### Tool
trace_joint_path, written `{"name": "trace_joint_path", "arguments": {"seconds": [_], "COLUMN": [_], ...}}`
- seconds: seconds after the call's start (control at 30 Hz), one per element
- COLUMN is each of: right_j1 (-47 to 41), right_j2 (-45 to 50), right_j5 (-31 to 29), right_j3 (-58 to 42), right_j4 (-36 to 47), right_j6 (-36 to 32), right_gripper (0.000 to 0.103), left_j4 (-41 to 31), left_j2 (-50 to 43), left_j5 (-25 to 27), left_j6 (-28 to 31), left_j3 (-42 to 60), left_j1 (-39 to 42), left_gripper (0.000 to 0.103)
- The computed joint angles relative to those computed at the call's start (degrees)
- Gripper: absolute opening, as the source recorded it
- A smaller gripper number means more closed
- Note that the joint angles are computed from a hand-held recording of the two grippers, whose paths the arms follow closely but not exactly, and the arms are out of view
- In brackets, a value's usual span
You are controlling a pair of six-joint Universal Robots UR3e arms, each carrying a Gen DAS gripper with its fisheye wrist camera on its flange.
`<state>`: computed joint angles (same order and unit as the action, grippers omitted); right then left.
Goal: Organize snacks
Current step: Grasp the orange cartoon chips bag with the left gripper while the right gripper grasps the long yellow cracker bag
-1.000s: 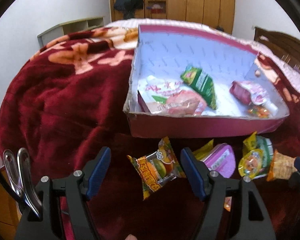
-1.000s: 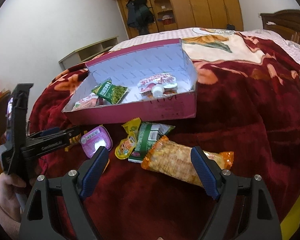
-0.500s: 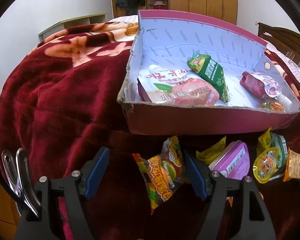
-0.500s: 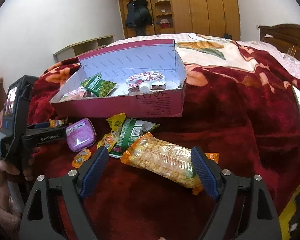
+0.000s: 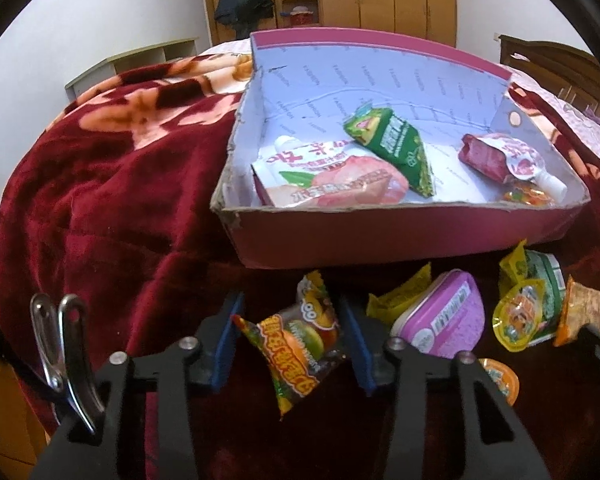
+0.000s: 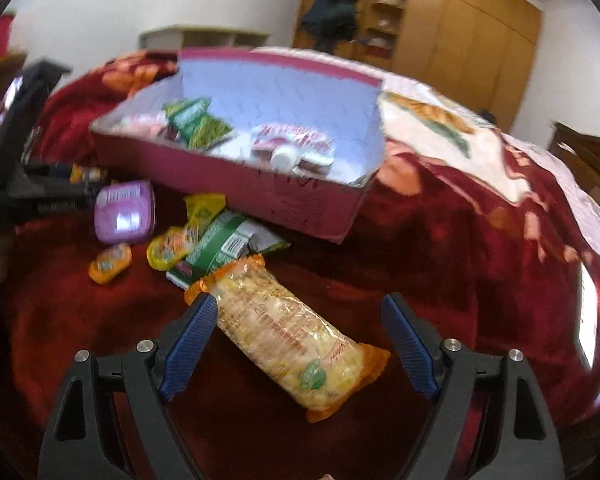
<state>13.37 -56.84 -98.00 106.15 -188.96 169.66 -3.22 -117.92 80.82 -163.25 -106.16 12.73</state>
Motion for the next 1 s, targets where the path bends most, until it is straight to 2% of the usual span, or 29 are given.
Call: {"name": "trace_joint_path", "arguments": {"seconds": [0.03,0.1,0.33,0.43,0.53,0.7,0.8,0.9,0.97,1.0], "right_j1": [-1.05,-1.51,-0.97,-1.37,-1.21,-1.06,-1.42,-1.44,-1.56,-1.8], "right_j2": [-0.12,0.44,2.42,1.73,1.88,1.78,1.29,1.23,1.06,0.84], "right_j5": [2.47,3.81,4.15,5.22,5.07,5.51,6.78,7.54,8.14,9.04], "right_j3": [-1.07,-1.99,-1.82,0.08,1.59,3.29,4.52,5.2,5.86,6.33], "right_j4": [3.33,5.21,3.62,1.25,-1.81,-5.02,-6.45,-7.53,-8.48,-9.03], "right_j6": [-0.76,-1.25,1.07,3.57,5.65,8.85,11.12,13.15,14.39,15.17], "right_gripper": [0.086,0.086,0.083,0.072,0.065,0.057,0.055,0.055,0.054,0.053], "left_j4": [0.48,1.21,1.21,0.64,0.35,-0.26,-0.31,-0.84,-0.74,-0.49], "left_j2": [0.01,0.27,2.91,4.35,5.53,7.79,7.71,6.54,5.99,5.7], "left_j5": [0.06,-0.38,-4.01,-6.21,-7.71,-10.45,-9.86,-7.52,-6.04,-5.62], "left_j6": [0.13,0.45,1.26,1.11,1.2,1.82,1.97,2.51,3.62,3.86], "left_j3": [-0.26,-0.98,-3.98,-5.22,-6.14,-7.96,-8.1,-7.12,-7.13,-7.28], "left_j1": [-0.06,0.2,2.52,3.98,5.18,7.05,7.09,6.12,5.22,4.98], "left_gripper": [0.049,0.048,0.046,0.046,0.043,0.042,0.042,0.045,0.056,0.058]}}
